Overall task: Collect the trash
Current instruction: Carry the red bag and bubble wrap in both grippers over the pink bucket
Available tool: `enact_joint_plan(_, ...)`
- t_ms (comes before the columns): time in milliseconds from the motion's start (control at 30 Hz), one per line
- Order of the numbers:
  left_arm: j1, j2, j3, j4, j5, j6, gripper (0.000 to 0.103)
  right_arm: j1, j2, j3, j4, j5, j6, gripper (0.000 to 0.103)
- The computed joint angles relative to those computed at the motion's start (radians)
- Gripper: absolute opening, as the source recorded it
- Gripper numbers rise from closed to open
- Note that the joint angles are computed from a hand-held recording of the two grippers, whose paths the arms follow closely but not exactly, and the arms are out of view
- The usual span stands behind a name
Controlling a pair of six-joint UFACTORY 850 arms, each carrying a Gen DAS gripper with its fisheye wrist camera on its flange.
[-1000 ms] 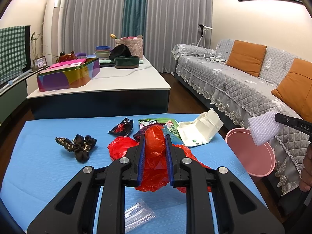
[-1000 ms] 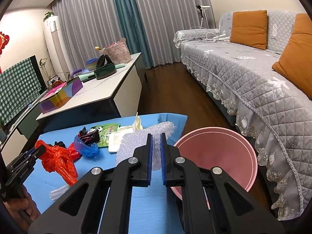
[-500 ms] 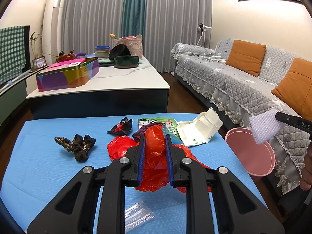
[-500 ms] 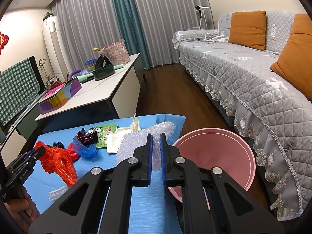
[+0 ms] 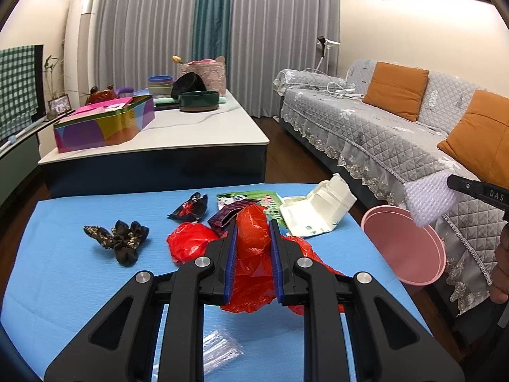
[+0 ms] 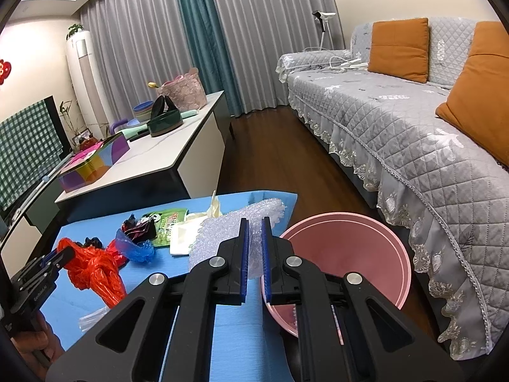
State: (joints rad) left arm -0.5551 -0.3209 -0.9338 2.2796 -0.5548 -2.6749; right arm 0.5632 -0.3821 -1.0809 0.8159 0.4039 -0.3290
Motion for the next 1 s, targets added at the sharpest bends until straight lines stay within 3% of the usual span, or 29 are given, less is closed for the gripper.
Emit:
enact_joint_plan(500, -0.042, -0.068, -0.141, 0.044, 0.075, 0.021, 0.019, -0.041, 0.049, 0.030, 0.130, 0.060, -0.146, 0.008)
enact_joint_plan(1000, -0.077, -0.257, -0.413, 0.089, 0.183, 0.056, 0.019, -0.105, 0.023, 0.006, 0.286, 0.082, -0.285, 0.008)
